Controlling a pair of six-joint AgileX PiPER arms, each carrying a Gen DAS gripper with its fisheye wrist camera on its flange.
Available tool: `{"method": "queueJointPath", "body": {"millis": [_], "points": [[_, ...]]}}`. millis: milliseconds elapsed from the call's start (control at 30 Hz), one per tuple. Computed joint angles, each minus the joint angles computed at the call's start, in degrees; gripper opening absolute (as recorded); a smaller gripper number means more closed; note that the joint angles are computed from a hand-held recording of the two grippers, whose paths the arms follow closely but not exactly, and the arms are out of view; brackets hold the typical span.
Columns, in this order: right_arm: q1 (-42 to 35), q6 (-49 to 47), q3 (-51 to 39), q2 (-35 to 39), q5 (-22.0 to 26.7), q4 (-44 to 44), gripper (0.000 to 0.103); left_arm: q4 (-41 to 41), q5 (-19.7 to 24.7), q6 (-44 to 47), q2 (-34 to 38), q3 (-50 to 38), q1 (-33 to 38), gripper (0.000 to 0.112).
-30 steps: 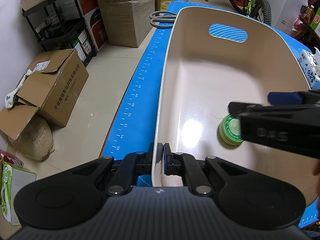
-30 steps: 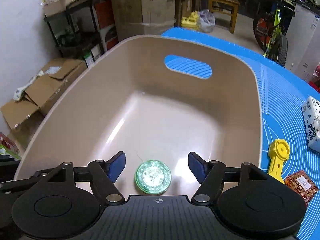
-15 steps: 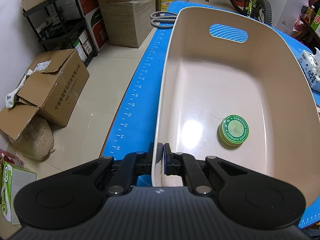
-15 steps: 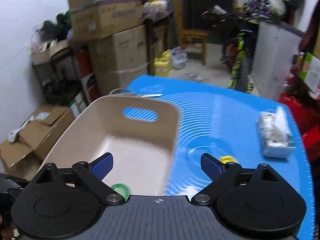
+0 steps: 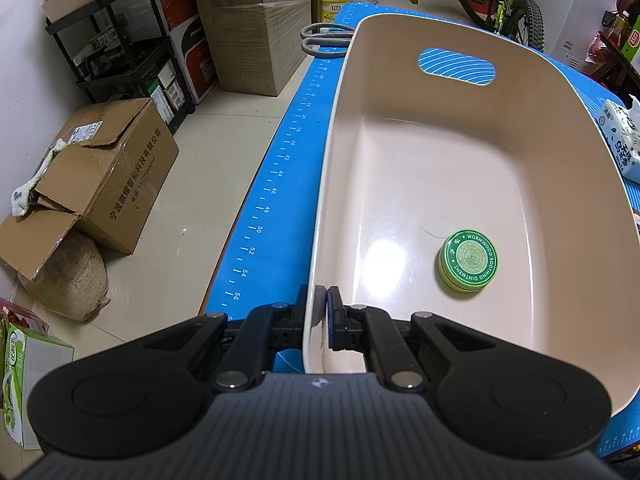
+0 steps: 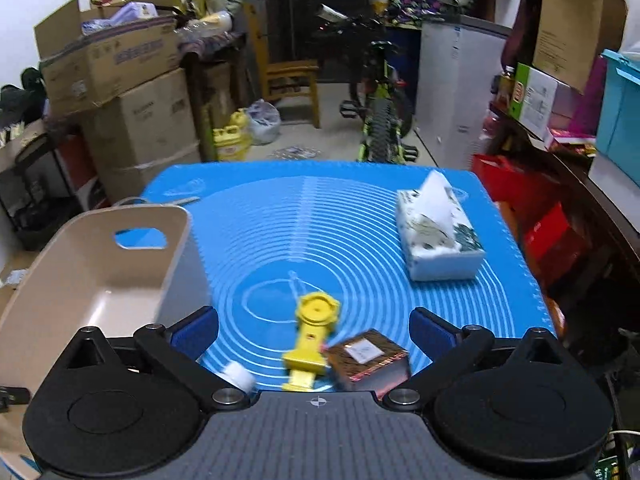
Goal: Organize rigid objects
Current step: 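Grasp the red-patterned square box with the right gripper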
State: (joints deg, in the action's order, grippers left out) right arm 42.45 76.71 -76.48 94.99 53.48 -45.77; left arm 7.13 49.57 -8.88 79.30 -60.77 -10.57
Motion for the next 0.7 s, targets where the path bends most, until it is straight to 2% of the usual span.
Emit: {"method": "queueJointPath", "body": {"millis": [100,567,700], "points": [[-0.1,-0.1,0.7,1.3,0.3,-0.3,0.101,0.0,-0.1,0.1,0.1,0.0,0.1,0.010],[-8.5,-3.4,11.7,2.1,-13.9,-1.8,0.100,0.4,0.0,-0.8,-0.1,0.1,-0.4,0.010],[-9.3,-5.7,12.1,3.8,-15.7,-1.6,0.100,0.6,0.0,-1.2,0.1,0.0,-0.6,0.010]]}}
